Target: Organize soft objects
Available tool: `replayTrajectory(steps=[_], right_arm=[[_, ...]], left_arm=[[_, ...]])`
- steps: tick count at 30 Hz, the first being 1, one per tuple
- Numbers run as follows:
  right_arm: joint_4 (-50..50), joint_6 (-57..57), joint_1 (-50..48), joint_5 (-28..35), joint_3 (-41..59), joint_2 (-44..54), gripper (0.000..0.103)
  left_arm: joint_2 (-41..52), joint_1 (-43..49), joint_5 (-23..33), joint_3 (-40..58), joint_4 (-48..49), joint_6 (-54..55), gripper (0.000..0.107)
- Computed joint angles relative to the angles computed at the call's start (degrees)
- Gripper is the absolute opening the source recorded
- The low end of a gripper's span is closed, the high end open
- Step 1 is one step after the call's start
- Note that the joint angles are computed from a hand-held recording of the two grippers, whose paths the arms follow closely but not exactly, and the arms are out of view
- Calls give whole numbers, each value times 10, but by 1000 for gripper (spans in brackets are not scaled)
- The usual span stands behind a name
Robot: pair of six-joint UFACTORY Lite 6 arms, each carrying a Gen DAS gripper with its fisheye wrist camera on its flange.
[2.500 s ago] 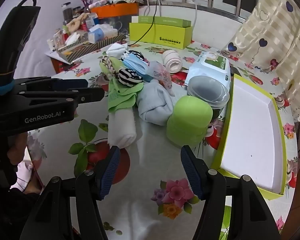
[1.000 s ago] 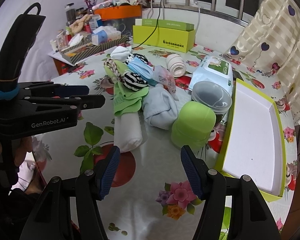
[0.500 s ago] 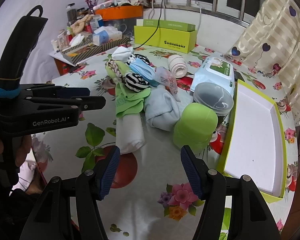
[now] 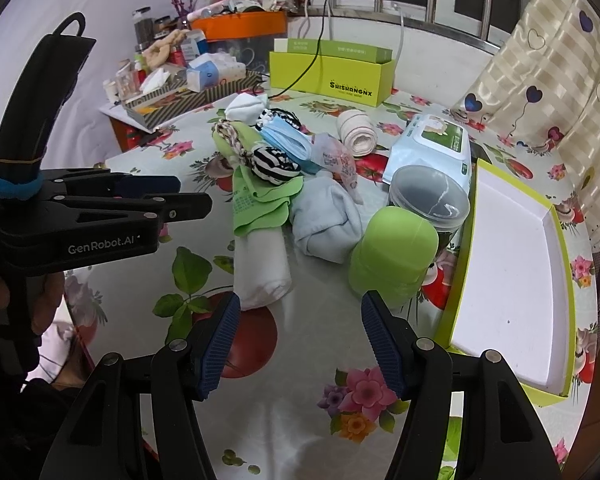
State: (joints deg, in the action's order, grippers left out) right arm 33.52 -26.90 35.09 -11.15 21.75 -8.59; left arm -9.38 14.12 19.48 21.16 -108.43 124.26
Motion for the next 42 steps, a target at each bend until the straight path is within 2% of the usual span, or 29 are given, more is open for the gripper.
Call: replayTrajectory(steps=[11,34,38,42], right_arm=[[-41,40,-1,-7,4,14,63],[-39,38,1,-6,10,20,63],[-41,43,9,-13,25,43,63],[-36,39,15,-13,40,59,63]], left_arm=[[13,11,15,7,1,8,44],[20,38,52,11,27,-1,44],[28,34,46,13,8,26,44],[41,52,65,19,28,20,44]])
